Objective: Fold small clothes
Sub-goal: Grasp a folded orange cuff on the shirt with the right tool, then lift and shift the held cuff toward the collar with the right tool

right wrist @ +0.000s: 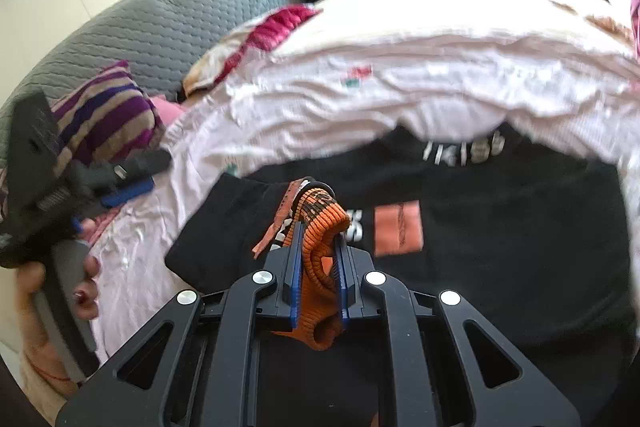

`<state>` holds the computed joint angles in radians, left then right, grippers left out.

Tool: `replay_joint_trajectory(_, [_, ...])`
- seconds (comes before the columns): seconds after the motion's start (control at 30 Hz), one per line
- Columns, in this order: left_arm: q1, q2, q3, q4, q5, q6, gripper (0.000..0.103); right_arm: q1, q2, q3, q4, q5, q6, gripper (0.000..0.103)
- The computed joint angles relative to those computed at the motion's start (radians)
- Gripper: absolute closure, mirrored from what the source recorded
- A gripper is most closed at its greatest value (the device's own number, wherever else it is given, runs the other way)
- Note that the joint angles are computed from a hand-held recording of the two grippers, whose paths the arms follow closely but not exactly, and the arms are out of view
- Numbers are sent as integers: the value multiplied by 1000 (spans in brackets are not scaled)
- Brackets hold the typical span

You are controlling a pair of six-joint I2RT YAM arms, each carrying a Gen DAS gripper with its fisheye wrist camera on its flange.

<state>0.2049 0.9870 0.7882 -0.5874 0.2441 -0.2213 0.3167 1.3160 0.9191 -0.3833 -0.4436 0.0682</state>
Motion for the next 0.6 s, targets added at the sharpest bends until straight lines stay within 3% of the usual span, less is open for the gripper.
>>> replay_joint_trajectory(0.33, [18, 7, -5, 15, 16, -6, 10, -182, -53, 117, -106, -30, -121, 91])
replay_joint_trajectory(0.6, [-52, 24, -22, 50, -39, -25, 10, -318, -56, 80, -106, -46, -204, 92])
